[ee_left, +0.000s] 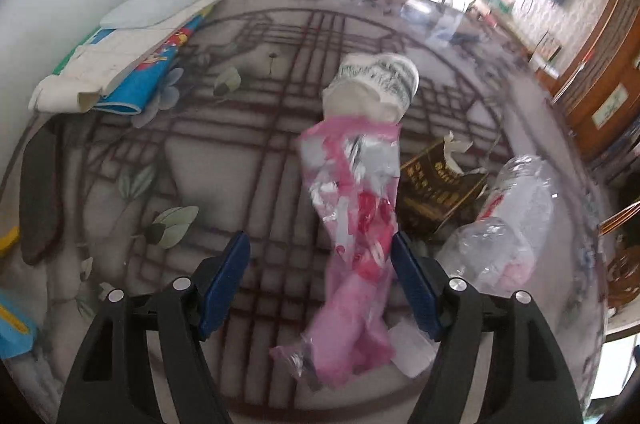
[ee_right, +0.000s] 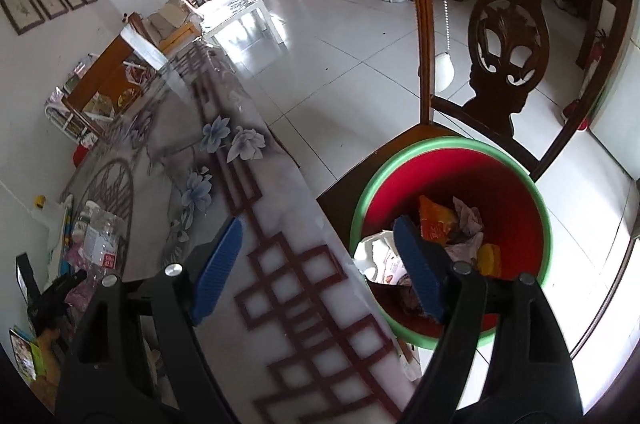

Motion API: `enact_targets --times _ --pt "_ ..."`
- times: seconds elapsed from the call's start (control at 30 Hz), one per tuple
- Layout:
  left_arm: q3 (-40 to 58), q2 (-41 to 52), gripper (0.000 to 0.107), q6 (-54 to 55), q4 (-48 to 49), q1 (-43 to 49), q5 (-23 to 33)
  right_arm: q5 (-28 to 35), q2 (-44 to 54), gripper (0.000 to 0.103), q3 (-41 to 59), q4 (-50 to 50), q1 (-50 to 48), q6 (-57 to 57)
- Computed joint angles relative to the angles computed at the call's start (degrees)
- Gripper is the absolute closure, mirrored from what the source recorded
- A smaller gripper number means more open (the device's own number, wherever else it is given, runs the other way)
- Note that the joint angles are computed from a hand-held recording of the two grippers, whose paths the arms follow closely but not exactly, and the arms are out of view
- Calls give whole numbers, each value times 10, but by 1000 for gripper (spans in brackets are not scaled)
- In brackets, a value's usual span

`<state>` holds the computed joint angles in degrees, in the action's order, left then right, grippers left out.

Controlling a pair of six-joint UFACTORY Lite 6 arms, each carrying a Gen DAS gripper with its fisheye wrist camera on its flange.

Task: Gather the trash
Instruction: 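Grasp the pink foil wrapper with the left tool while the right tool grasps the clear plastic bottle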

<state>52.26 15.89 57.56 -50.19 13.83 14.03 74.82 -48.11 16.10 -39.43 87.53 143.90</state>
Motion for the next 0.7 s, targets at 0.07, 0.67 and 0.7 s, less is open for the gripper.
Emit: enact_targets --times 0.07,0.67,0.7 --pt "3 6 38 -36 34 -6 -9 -14 8 27 4 -4 -13 -10" --pt "-249 -267 80 353 -48 351 272 -325 492 23 361 -138 -209 -150" --pt "-264 -281 80 373 -38 381 285 -341 525 22 394 -140 -215 -162"
